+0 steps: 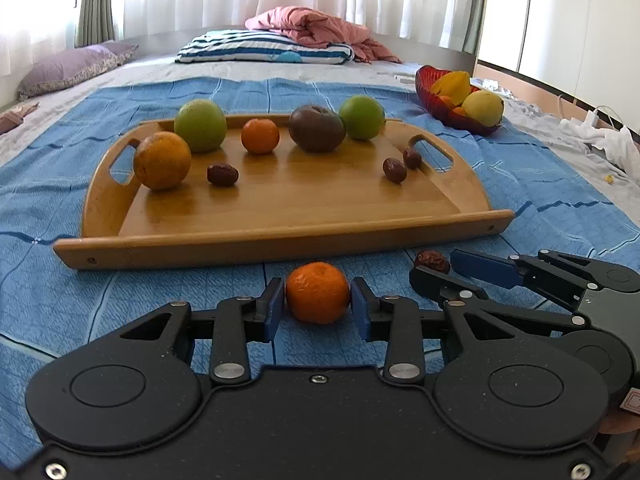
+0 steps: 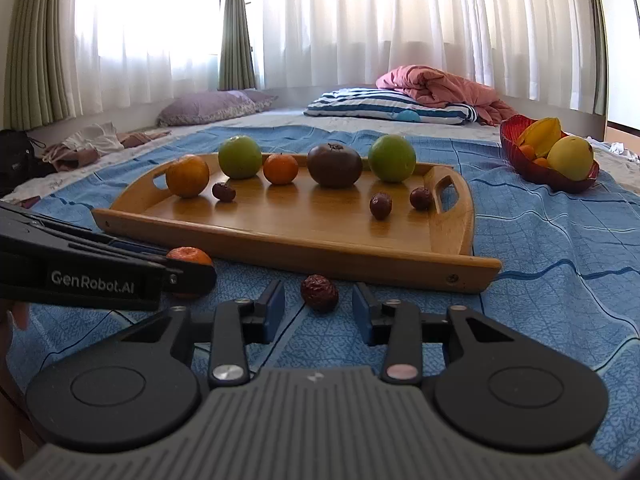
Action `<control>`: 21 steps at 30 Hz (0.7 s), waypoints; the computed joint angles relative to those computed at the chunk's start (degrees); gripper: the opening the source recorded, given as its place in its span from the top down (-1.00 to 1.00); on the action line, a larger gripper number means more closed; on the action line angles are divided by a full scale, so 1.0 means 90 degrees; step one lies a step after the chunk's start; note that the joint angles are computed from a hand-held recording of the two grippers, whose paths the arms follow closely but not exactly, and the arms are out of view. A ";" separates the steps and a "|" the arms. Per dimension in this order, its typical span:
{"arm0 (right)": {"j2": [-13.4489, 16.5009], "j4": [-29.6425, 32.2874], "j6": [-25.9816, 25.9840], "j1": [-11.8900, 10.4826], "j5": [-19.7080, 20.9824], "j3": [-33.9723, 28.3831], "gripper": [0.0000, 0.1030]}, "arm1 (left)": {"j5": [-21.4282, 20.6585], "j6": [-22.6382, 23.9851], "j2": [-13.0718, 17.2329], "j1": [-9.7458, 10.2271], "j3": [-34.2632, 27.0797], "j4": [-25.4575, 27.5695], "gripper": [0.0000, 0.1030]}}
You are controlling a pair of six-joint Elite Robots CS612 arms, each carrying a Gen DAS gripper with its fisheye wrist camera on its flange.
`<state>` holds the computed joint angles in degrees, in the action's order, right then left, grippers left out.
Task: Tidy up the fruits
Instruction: 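Close the left tool on the mandarin while the right tool grasps the last red date, then carry the mandarin in the left tool onto the tray while the right tool carries the date there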
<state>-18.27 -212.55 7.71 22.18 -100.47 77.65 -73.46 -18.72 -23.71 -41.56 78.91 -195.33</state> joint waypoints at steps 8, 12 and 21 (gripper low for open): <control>-0.0014 0.0228 0.0253 0.0029 -0.0122 -0.0063 0.30 | 0.0015 -0.0060 0.0063 -0.0010 -0.0056 -0.0036 0.33; -0.0012 0.0303 0.0292 0.0043 -0.0170 -0.0093 0.32 | -0.0004 -0.0070 0.0079 0.0000 -0.0075 -0.0054 0.35; -0.0001 0.0434 0.0411 0.0085 -0.0382 -0.0166 0.42 | 0.0050 -0.0170 0.0094 -0.0014 -0.0093 -0.0083 0.35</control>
<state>-18.28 -208.64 11.40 22.95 -103.91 76.16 -73.01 -20.25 -22.86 -41.69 78.08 -196.08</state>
